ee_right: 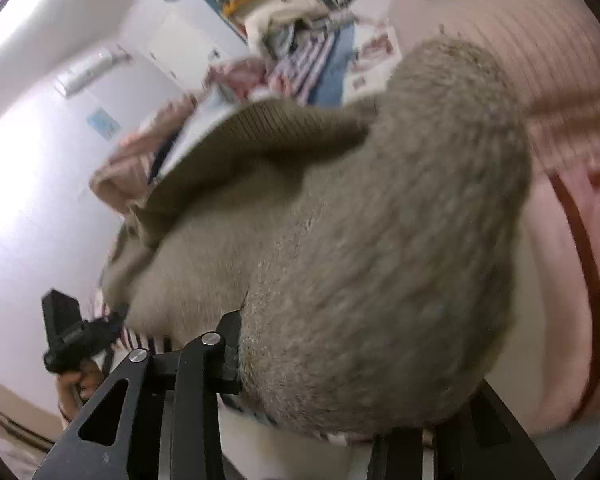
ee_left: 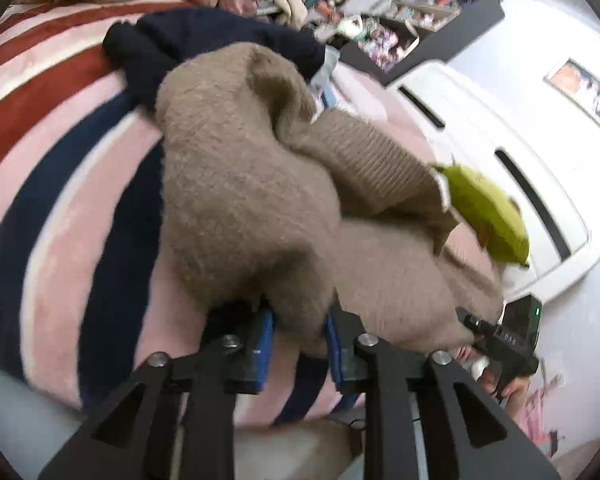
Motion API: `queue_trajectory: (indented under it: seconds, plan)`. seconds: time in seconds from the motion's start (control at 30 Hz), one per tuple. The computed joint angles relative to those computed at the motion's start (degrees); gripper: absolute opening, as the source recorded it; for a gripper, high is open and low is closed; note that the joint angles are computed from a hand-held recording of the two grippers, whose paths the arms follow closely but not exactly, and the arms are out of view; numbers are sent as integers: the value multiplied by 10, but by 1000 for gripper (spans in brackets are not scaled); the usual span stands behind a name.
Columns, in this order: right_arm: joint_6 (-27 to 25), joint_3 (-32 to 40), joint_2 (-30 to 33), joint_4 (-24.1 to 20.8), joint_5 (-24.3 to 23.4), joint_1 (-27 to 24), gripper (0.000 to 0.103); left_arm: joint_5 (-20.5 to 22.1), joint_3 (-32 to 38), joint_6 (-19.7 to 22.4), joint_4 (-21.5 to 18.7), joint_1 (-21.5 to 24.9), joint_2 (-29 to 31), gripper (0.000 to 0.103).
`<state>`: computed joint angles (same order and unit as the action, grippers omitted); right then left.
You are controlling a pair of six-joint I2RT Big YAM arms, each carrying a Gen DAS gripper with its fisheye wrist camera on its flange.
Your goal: Fold small clothes
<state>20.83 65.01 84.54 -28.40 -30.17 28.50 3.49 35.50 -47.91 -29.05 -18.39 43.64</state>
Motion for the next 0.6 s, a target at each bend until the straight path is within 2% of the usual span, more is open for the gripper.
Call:
queue_trajectory:
  seconds: [0.07, 0.1, 0.13, 0.23, 0.3, 0.33, 0.37, 0.4, 0.47, 0.5, 0.57, 0.6]
  plan:
    - [-25, 3, 0, -26, 6, -1, 39, -23, 13, 8, -39, -10, -7, 41]
    - [-37, 10, 2, -42, 7, -3, 43, -40, 21, 15, -65, -19, -14, 53]
    - [-61, 21, -1, -76, 12, -7, 49, -57, 29, 26, -85, -26, -25, 61]
    - [-145, 28, -40, -162, 25, -19, 51, -113, 60, 73, -145, -29, -54, 72]
    - [-184, 41, -59, -198, 37, -18, 51, -136, 91, 120, -167, -9, -54, 77]
    - [-215, 45, -76, -209, 47, -24, 57, -134, 101, 147, -169, 6, -53, 80]
    - [-222, 60, -78, -206, 61, -20, 62, -129, 114, 178, -167, 23, -46, 82]
    - [-235, 64, -84, -200, 67, -29, 73, -118, 128, 217, -158, 42, -30, 85]
    - [-256, 101, -68, -187, 88, -35, 74, -79, 153, 288, -135, 76, 13, 85]
    - [-261, 123, -51, -186, 99, -33, 74, -44, 166, 316, -122, 98, 41, 85]
    - [-275, 179, -1, -192, 123, -35, 74, 9, 190, 344, -110, 129, 96, 85]
    - [-279, 200, 23, -196, 126, -35, 74, 19, 205, 358, -108, 138, 127, 85]
